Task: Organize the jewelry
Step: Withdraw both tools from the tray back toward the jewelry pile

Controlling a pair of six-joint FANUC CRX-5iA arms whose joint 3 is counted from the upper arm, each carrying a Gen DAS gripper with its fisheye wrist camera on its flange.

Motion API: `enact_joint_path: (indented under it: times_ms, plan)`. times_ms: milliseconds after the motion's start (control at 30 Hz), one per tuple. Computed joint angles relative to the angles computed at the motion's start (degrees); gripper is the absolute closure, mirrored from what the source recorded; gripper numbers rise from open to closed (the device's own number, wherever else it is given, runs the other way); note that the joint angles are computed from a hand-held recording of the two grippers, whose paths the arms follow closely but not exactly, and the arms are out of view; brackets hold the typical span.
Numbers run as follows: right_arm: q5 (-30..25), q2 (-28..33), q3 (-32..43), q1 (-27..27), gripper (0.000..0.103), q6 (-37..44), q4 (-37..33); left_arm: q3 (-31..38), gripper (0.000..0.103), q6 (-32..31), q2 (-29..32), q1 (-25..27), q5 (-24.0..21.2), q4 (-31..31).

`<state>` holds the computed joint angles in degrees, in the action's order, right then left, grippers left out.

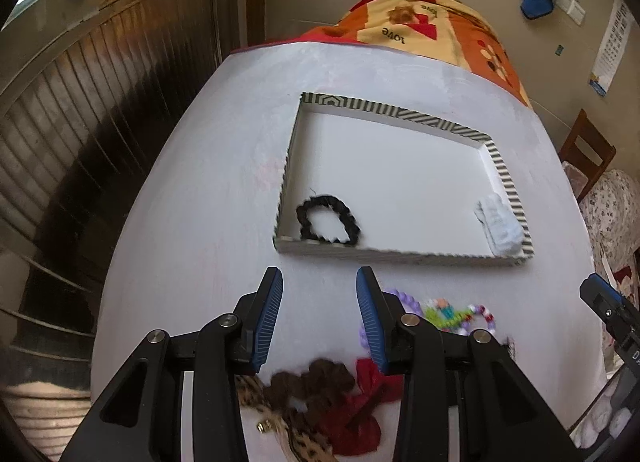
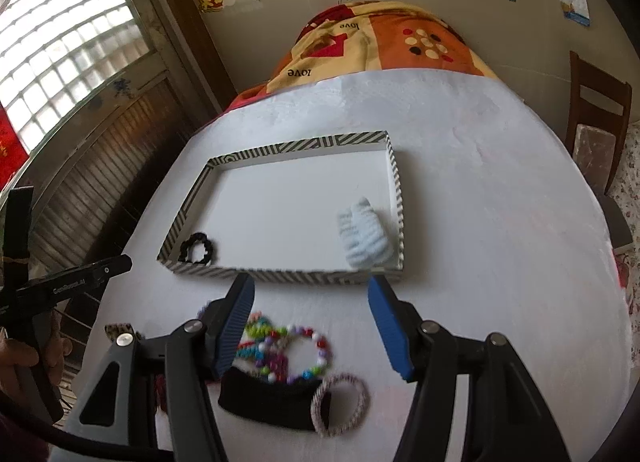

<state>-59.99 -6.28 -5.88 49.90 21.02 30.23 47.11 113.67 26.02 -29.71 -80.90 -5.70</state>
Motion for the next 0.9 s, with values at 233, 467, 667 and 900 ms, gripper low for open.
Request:
enact_joint_path:
  times_ms: [233, 467, 667, 900]
  plan:
    - [-4.2, -4.8, -4.0, 5.0, 0.04, -4.6, 3.3, -3.7, 0.075, 1.7, -3.6, -3.2, 1.0, -2.8]
    - [-7.5, -7.8, -7.5, 10.0, 0.04, -6.9, 6.9, -6.8, 0.075, 3.3, -6.6, -5.6, 1.9, -4.3]
    - [-9.5, -9.5, -8.8, 12.6, 0.034, -7.1, 5.4, -9.8, 0.075, 3.9, -8.7, -6.1, 2.4, -3.5]
    - [-10.6, -10.7, -10.1, 14.7, 0.034, -7.7, 3.8, -15.3, 0.075, 5.5, -11.8, -4.7, 3.2, -0.3]
